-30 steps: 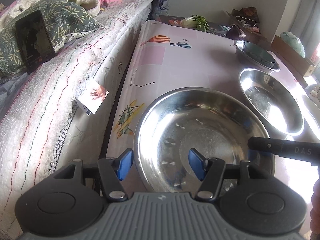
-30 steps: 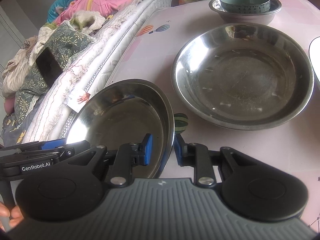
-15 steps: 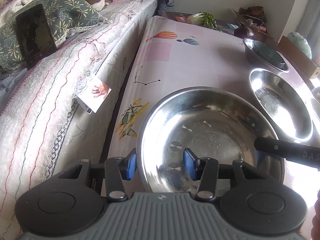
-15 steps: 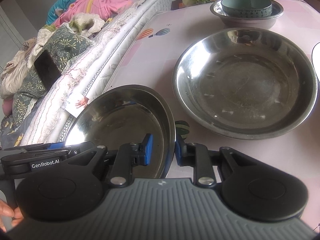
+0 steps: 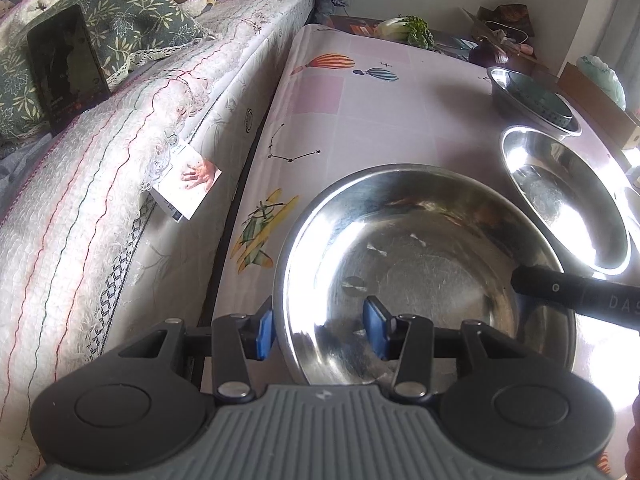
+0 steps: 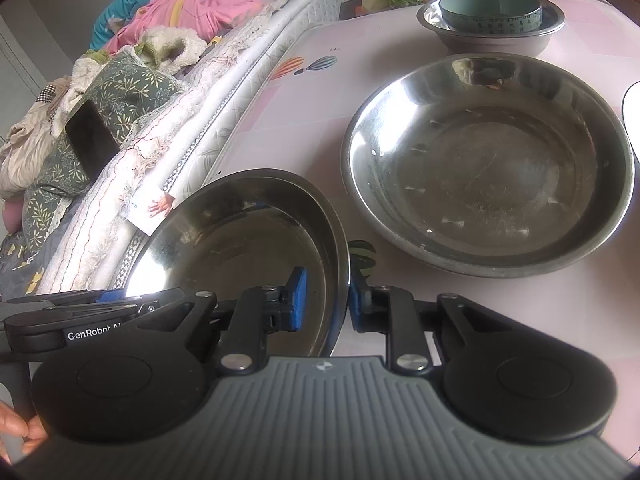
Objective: Organize plates and bowls
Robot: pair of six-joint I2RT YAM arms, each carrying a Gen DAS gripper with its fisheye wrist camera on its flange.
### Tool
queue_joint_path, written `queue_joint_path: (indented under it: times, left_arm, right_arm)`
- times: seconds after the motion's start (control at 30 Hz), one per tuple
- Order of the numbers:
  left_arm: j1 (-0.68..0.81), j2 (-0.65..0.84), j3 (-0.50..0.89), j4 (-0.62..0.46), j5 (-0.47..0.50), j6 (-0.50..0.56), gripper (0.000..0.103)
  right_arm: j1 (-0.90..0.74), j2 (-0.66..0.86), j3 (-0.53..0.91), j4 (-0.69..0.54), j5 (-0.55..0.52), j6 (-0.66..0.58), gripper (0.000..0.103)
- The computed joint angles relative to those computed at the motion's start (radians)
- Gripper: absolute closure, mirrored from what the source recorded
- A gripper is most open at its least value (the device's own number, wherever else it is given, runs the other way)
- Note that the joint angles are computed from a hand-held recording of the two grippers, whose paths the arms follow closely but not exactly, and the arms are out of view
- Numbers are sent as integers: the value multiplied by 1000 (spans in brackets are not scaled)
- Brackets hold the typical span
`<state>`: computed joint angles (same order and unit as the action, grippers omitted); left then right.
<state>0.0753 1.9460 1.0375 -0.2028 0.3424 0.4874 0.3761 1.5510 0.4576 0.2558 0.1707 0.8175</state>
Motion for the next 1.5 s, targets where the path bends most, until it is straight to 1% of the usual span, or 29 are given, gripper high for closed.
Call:
queue_joint_path:
  times: [0.6, 1.5]
  left_arm:
    - [-1, -9, -12, 13, -7, -1, 57]
    - [15, -58, -56, 37, 7, 9, 58]
  right_arm:
    - [3, 2, 3, -3, 3, 1, 82]
    - [16, -27, 9, -29, 29, -39, 82]
